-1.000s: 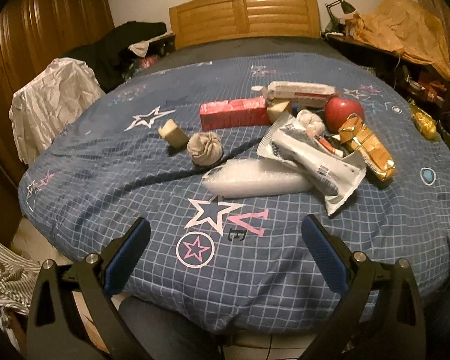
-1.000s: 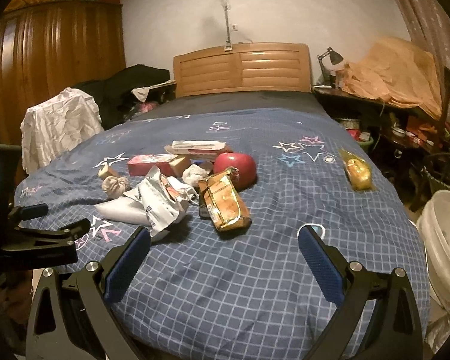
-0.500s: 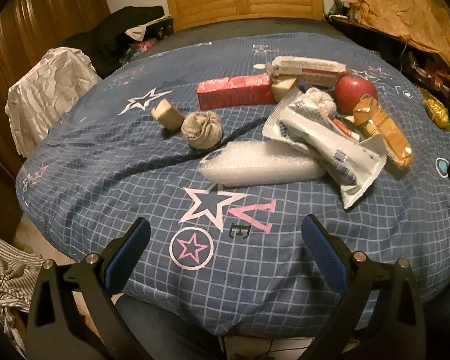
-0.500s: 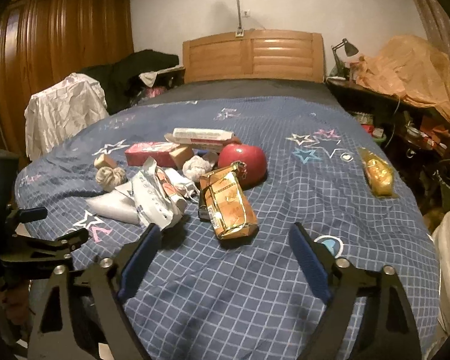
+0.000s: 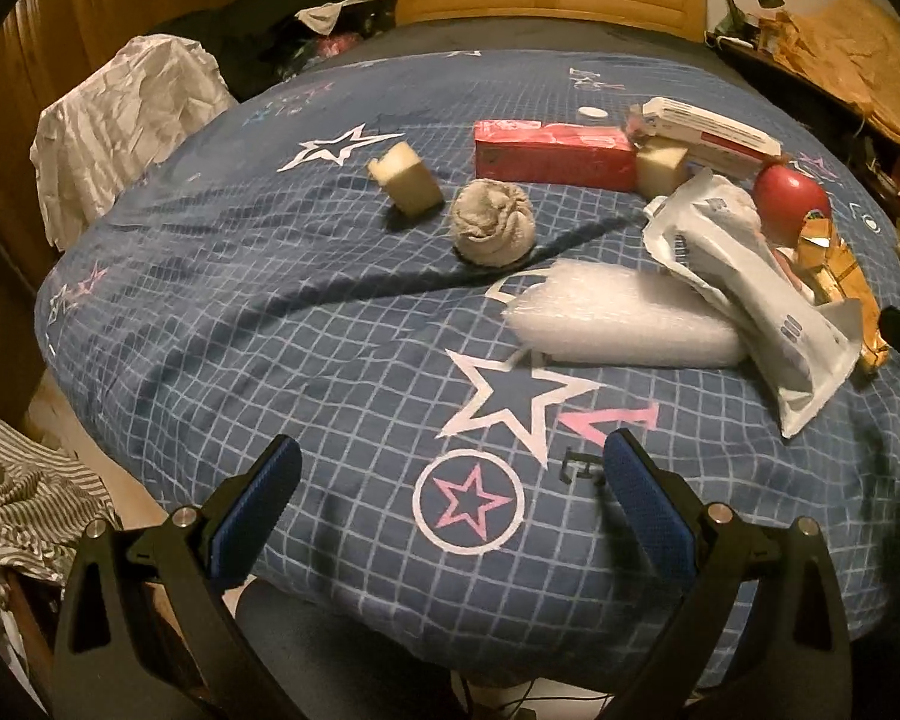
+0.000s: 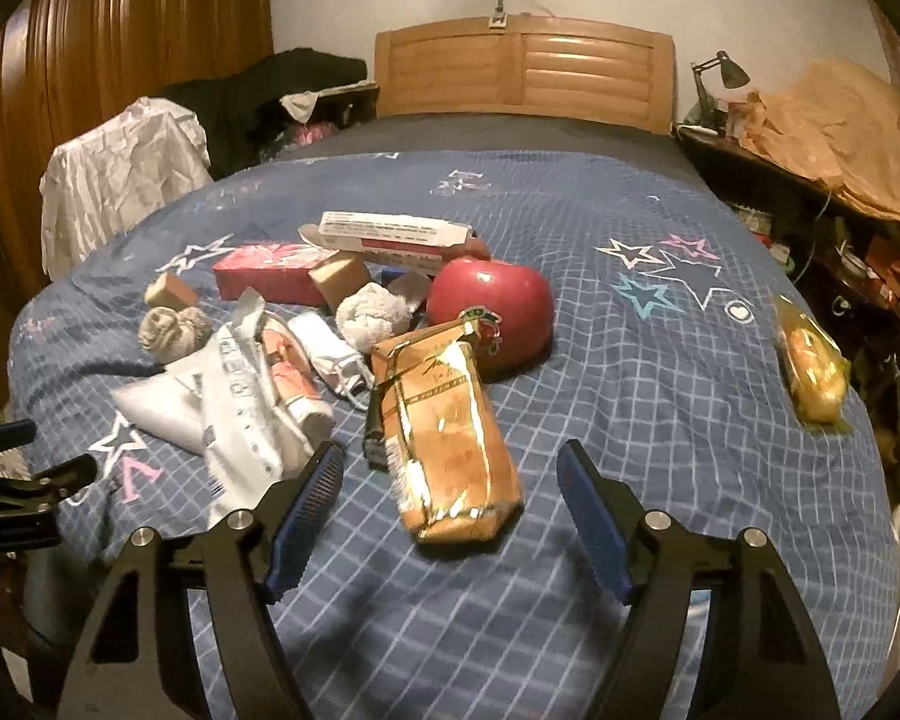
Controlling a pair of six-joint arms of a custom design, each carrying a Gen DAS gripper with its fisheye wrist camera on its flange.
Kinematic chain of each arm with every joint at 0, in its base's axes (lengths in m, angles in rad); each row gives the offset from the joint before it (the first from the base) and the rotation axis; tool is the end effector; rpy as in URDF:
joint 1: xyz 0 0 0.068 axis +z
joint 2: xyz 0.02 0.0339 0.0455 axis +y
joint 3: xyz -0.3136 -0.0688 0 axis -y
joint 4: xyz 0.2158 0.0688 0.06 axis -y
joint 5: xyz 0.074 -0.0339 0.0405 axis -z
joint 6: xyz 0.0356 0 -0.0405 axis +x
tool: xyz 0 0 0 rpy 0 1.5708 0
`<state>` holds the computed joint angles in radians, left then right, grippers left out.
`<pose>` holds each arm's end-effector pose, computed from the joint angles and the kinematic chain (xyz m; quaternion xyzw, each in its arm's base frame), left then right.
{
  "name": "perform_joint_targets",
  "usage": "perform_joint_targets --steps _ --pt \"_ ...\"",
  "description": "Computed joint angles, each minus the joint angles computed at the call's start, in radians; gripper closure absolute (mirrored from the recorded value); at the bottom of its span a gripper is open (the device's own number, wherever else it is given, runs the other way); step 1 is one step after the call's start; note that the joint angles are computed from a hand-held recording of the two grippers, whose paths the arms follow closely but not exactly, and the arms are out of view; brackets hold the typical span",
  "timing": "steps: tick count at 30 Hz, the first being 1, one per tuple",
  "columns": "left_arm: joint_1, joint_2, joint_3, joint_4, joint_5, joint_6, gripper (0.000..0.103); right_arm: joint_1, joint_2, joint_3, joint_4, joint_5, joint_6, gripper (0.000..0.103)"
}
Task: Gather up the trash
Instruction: 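Grasp the gold snack bag with the right tool while the left tool grasps the white printed pouch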
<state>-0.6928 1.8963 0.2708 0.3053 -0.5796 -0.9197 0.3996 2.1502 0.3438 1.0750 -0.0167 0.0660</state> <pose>0.1618 -0.1090 0.0913 -0.1431 0.9406 0.1098 0.2875 0.2588 0.1100 0.0789 -0.1550 0.8999 0.1014 0.3947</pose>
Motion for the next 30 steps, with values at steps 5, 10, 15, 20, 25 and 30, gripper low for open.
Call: perform_joint_targets --steps 5,10,15,20,25,30 --pt "0.012 0.019 -0.005 0.023 0.012 0.006 0.006 -0.018 0.036 0.12 -0.136 -0.006 -0.029 0.028" --pt "0.028 0.031 -0.01 0.04 0.022 0.011 0.006 -0.029 0.085 0.194 -0.207 -0.046 -0.038 0.051" --pt "0.023 0.031 -0.009 0.038 0.02 0.009 0.006 -0.046 0.094 0.142 -0.138 -0.094 -0.01 0.07" --pt "-0.001 0.036 0.009 0.015 0.019 -0.005 0.006 -0.071 0.08 0.028 -0.017 -0.129 0.018 0.075" --pt "-0.039 0.023 0.025 -0.005 0.018 -0.018 0.006 -0.134 0.067 -0.152 0.182 -0.202 0.049 0.075" --pt "-0.04 -0.007 0.026 0.044 0.099 -0.004 0.006 -0.212 0.134 -0.337 0.445 -0.282 0.058 0.075"
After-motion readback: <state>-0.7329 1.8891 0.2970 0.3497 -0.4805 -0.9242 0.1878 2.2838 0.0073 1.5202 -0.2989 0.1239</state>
